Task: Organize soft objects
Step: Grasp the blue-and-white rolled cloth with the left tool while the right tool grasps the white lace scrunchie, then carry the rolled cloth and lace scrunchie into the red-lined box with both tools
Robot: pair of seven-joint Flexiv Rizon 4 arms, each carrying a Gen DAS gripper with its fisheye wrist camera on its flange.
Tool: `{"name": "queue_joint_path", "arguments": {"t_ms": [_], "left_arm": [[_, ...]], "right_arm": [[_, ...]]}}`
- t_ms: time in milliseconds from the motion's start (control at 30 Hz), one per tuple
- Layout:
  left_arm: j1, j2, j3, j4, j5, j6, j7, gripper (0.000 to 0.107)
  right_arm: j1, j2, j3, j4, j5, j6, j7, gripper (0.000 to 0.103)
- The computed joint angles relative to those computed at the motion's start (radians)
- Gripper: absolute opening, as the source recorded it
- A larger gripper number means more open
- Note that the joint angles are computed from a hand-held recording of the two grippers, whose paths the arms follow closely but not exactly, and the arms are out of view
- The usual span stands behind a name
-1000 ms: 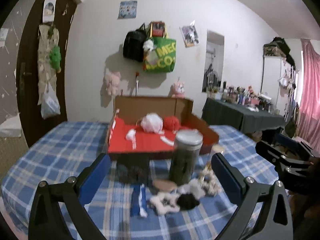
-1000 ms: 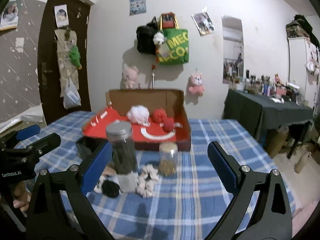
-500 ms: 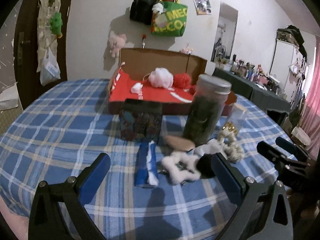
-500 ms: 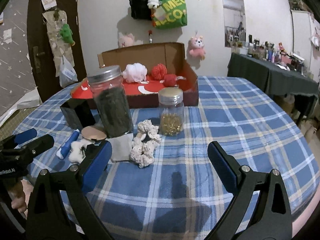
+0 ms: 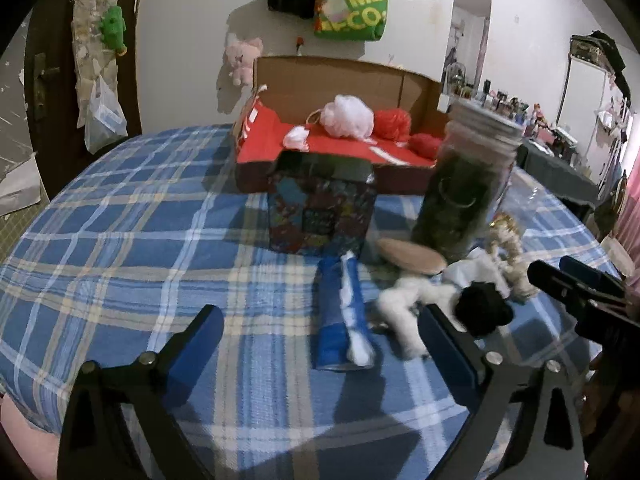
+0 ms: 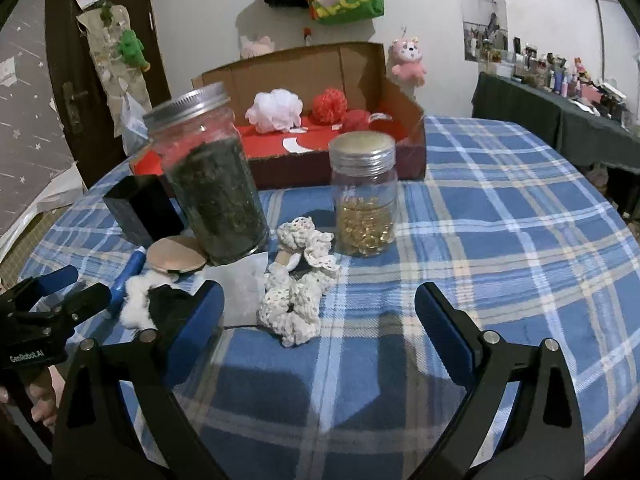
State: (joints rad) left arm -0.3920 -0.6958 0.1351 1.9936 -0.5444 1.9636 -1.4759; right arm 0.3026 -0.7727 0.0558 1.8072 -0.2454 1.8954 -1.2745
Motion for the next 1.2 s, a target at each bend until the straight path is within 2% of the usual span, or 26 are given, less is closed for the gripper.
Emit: {"name": "queue_joint_path", "arguments": {"t_ms": [67, 133, 167, 200, 233, 267, 300, 367, 433, 500, 633, 733, 1100, 1200], "left_arm": [[0.025, 0.001, -0.017, -0.004, 0.010, -0.029, -0.003, 0.087], [0.043, 0.000, -0.015, -0.014, 0.052, -0.072, -0.032, 0.077], [0.018, -0.010, 0.005, -0.023, 0.019, -0.085, -0.006, 0.072], [-0.007, -0.022, 0.017, -0.026, -0.030, -0.062, 0.042, 0.061], [-0.005, -0.025, 0.015, -0.026, -0.013, -0.048, 0.049, 0.052], [0.025, -0.018, 0.002, -0.026, 0.068, -0.053, 0.000, 0.030], [0.068, -0.009, -0.035, -0.023, 0.124, -0.054, -0.027, 0.029], [0.091, -0.004, -0.066, -0.015, 0.124, -0.036, -0.019, 0.027], [0.164, 0.008, -0.139, 0.000, 0.176, -0.020, -0.046, 0.027], [0.187, 0.015, -0.160, 0.002, 0.202, -0.026, -0.060, 0.026], [0.144, 0.019, -0.116, -0.002, 0.200, -0.022, -0.067, 0.026], [0.159, 0.023, -0.130, 0.000, 0.216, -0.017, -0.075, 0.026], [0.123, 0.054, -0.093, 0.019, 0.192, 0.017, -0.071, 0.026], [0.115, 0.064, -0.086, 0.022, 0.183, 0.028, -0.063, 0.026]], "right_arm": [[-0.010, -0.011, 0.011, -0.019, -0.011, -0.020, 0.003, 0.088], [-0.046, -0.023, 0.054, -0.045, -0.044, -0.070, 0.004, 0.061], [-0.084, -0.032, 0.101, -0.060, -0.071, -0.099, 0.000, 0.053], [-0.125, -0.043, 0.153, -0.073, -0.092, -0.129, -0.012, 0.039], [-0.170, -0.058, 0.209, -0.084, -0.120, -0.144, -0.021, 0.027], [-0.187, -0.063, 0.232, -0.082, -0.125, -0.139, -0.037, 0.026], [-0.176, -0.058, 0.223, -0.074, -0.102, -0.119, -0.063, 0.021], [-0.146, -0.045, 0.178, -0.046, -0.106, -0.057, -0.052, 0.021], [-0.151, -0.037, 0.180, -0.031, -0.112, -0.034, -0.051, 0.021], [-0.148, -0.028, 0.172, -0.017, -0.114, -0.017, -0.046, 0.020], [-0.173, -0.020, 0.188, -0.004, -0.139, -0.011, -0.029, 0.020], [-0.174, -0.017, 0.186, 0.000, -0.151, -0.006, -0.019, 0.020], [-0.121, 0.026, 0.107, 0.044, -0.119, 0.072, -0.004, 0.021], [-0.127, 0.036, 0.108, 0.050, -0.123, 0.085, 0.001, 0.021]]}}
